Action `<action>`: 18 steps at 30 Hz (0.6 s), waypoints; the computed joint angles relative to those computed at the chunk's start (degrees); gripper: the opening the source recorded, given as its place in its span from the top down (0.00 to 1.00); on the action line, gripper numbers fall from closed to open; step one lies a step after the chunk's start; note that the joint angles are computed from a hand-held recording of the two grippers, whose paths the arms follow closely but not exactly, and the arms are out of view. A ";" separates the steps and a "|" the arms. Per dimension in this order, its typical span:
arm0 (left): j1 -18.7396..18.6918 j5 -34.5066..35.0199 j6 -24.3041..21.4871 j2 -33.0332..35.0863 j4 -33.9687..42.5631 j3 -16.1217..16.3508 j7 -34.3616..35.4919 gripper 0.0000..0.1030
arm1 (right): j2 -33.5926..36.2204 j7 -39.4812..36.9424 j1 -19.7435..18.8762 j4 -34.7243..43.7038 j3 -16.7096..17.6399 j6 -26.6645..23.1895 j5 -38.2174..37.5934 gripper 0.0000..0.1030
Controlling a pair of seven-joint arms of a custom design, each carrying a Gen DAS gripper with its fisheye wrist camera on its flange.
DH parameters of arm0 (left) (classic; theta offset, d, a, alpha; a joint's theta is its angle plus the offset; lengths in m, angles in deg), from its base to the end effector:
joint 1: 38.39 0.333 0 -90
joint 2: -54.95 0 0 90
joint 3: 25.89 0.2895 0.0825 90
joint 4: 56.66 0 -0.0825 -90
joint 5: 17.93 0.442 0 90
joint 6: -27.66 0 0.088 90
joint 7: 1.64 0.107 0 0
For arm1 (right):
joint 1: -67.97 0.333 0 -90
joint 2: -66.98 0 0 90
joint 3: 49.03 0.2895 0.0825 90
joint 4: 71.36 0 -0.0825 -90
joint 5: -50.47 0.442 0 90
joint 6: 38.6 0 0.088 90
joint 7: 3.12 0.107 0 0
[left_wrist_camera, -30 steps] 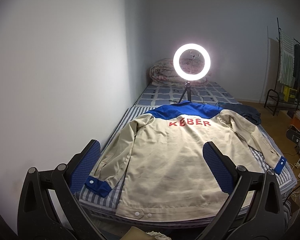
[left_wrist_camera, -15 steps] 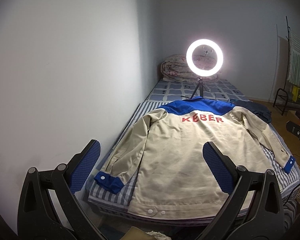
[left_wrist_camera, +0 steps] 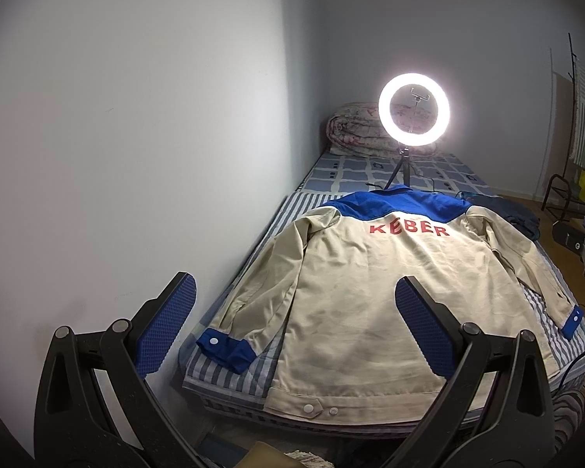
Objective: Fold large clothes
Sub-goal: 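Move the right tool to the jacket's side edge and grasp it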
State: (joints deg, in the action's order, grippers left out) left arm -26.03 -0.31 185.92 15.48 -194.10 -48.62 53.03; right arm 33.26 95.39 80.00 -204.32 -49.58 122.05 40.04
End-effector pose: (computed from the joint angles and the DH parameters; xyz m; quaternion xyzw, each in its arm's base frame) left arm 0.4667 -0.1317 0.6200 -0.6511 0.5574 -0.3284 0.3970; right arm 0.4820 0.1057 0.6554 -0.6608 0.5478 -0.3467 0.3783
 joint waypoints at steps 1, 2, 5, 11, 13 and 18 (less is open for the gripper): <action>0.03 0.01 -0.09 -0.05 -0.05 0.08 0.00 0.00 | 0.22 -0.12 0.21 0.22 0.02 0.09 0.10 0.00; 0.08 0.03 -0.13 -0.06 -0.09 0.17 0.01 0.00 | 0.28 -0.24 0.38 0.33 0.01 0.12 0.19 0.00; 0.24 0.14 -0.29 -0.39 -0.42 0.33 0.02 0.00 | 1.24 -0.82 1.11 1.18 0.00 0.38 0.52 0.00; 0.33 -0.12 -0.39 -1.37 -1.72 0.99 0.36 0.00 | 3.45 -2.85 3.22 2.98 -0.18 1.23 1.48 0.00; -0.27 -0.67 -0.10 -2.16 -2.80 1.71 1.00 0.00 | 4.45 -5.16 5.47 3.42 -1.44 2.40 3.43 0.00; -1.39 -2.30 -1.98 -5.06 -6.27 3.14 3.13 0.00 | 9.47 -15.03 12.62 6.34 -5.18 5.05 9.35 0.00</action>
